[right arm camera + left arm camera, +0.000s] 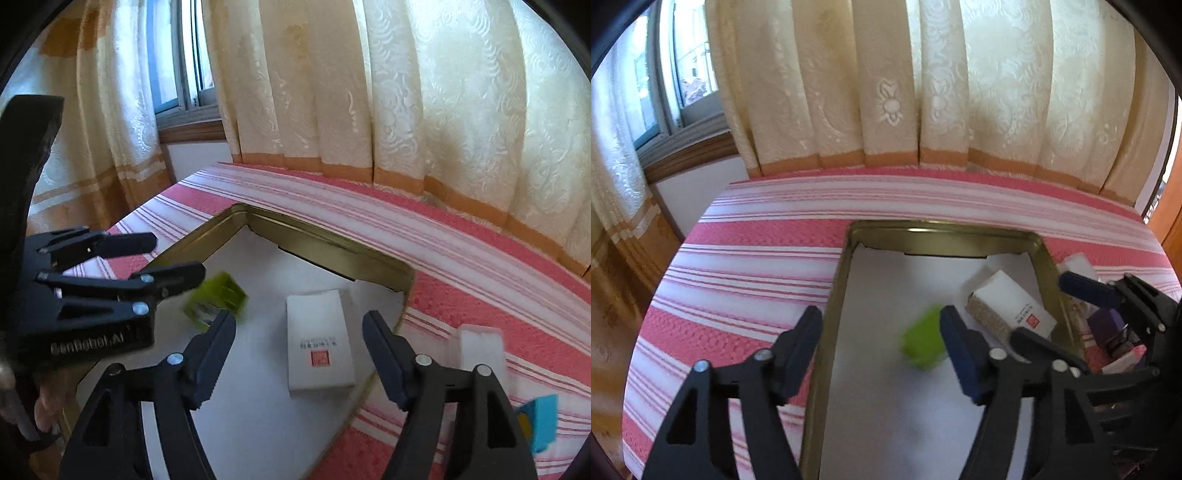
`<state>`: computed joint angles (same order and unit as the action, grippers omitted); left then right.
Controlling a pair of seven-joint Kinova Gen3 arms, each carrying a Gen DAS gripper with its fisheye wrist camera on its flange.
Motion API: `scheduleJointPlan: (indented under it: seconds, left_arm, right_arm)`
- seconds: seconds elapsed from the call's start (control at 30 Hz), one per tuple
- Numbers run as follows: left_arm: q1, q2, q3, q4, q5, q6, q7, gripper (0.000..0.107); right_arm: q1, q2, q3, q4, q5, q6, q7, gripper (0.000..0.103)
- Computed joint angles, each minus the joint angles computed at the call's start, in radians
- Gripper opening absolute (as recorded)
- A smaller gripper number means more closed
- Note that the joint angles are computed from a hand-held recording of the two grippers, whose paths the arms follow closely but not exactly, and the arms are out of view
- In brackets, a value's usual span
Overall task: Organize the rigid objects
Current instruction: 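Lower the green block into the tray with the left gripper while the right gripper releases the white box there, then grasp the brown comb with the right gripper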
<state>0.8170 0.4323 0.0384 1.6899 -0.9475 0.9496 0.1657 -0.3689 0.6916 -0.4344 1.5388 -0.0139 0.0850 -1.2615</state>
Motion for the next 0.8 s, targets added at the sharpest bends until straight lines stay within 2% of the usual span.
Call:
scheduleJointPlan:
  seconds: [0.13, 0.2, 0.3, 0.37, 0.47, 0.53, 0.63, 0.8]
  left_arm:
    - [0.103, -0.002, 0.008, 0.030, -0.099, 0.093, 0.149, 0.081]
    - [0.176, 0.017, 0.008, 0.030, -0.143, 0.152, 0.226, 0.090]
    - [0.238, 0.066, 0.045, 0.004, -0.197, 0.229, 0.300, 0.094]
    - [0.273, 0.102, 0.056, -0.028, -0.214, 0.265, 0.313, 0.094]
    - [0.331, 0.158, 0.058, -0.091, -0.237, 0.309, 0.316, 0.094]
    - [0.364, 0.193, 0.053, -0.137, -0.252, 0.323, 0.301, 0.094]
    - [0.400, 0.242, 0.039, -0.212, -0.259, 0.330, 0.251, 0.098]
    - [0.424, 0.290, 0.007, -0.292, -0.231, 0.284, 0.197, 0.098]
  right_arm:
    - [0.169, -0.045, -0.146, 0.128, 0.039, -0.058, 0.025, 0.073]
    - [0.261, -0.076, -0.202, 0.221, 0.111, -0.113, -0.027, 0.073]
    - [0.400, -0.126, -0.256, 0.360, 0.217, -0.213, -0.106, 0.074]
    - [0.493, -0.145, -0.292, 0.450, 0.218, -0.292, -0.094, 0.074]
    - [0.592, -0.169, -0.315, 0.575, 0.157, -0.414, -0.037, 0.074]
    - [0.621, -0.178, -0.294, 0.642, 0.169, -0.485, -0.065, 0.074]
    - [0.624, -0.190, -0.248, 0.695, 0.191, -0.523, -0.099, 0.074]
    - [0.616, -0.172, -0.211, 0.720, 0.274, -0.494, -0.162, 0.075]
